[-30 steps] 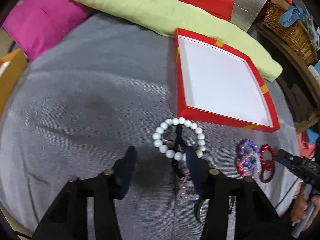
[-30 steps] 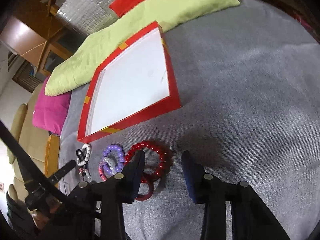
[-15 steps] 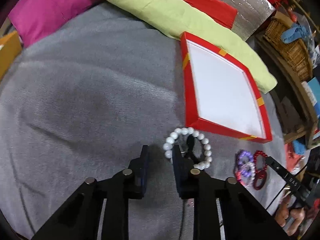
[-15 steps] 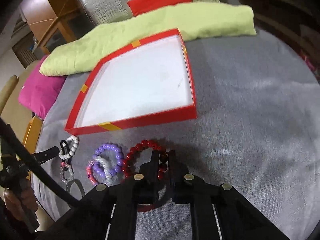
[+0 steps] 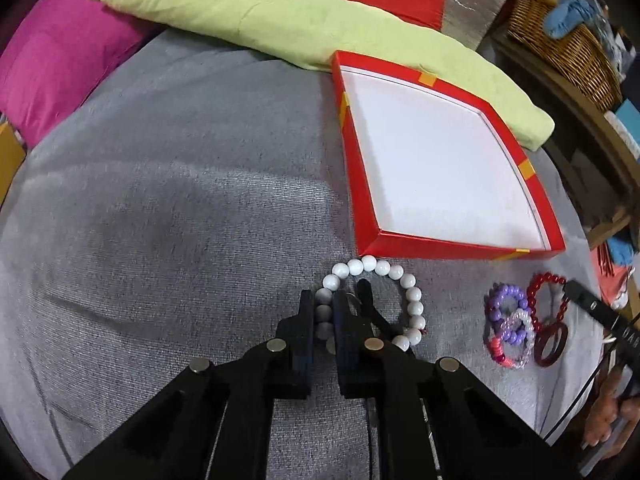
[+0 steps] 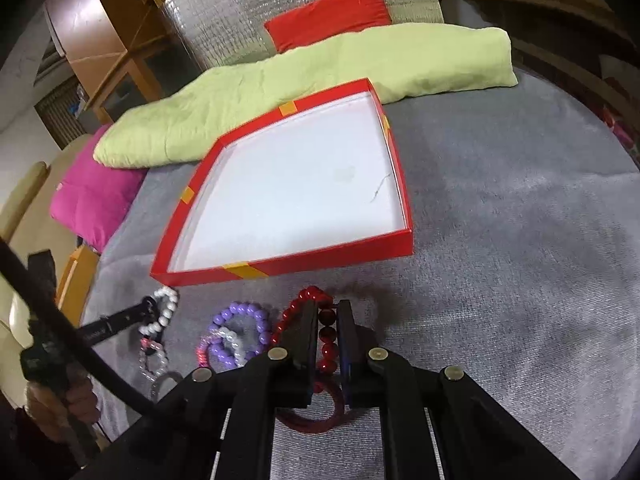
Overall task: Organize jewelry
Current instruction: 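Grasp the white bead bracelet with the left tool while the right grasps the red one, then drop the white bracelet into the red box with the left tool while the right drops the red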
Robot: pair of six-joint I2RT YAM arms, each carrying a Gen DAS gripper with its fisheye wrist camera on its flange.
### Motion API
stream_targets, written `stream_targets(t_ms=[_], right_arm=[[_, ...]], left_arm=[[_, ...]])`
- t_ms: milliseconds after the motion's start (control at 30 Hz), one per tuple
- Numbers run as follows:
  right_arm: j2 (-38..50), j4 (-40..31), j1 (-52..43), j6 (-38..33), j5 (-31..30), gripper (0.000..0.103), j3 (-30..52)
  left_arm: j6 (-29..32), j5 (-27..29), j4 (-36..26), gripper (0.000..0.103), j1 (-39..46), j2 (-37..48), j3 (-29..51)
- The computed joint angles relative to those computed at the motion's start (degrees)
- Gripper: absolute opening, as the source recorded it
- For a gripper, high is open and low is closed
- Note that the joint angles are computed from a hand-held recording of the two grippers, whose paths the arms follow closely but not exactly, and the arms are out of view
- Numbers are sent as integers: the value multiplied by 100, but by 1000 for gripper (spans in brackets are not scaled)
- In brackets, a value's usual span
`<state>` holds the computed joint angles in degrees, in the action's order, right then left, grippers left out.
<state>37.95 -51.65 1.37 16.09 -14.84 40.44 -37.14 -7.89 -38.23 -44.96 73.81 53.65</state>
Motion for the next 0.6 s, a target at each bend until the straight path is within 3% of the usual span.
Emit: stream_targets(t_ms=[300,467,600], right_arm=[[-564,276,-763,-9,-1180,10,1],[-795,457,-833,98,-1508,10,47],[-776,779,-700,277,-1407,10,58]], left_arm=[[-33,-377,-246,9,-248,-1134,-134],[42,-507,-193,9,-372,-1589,-60],[100,-626,-77,9,-620,-1471,217]])
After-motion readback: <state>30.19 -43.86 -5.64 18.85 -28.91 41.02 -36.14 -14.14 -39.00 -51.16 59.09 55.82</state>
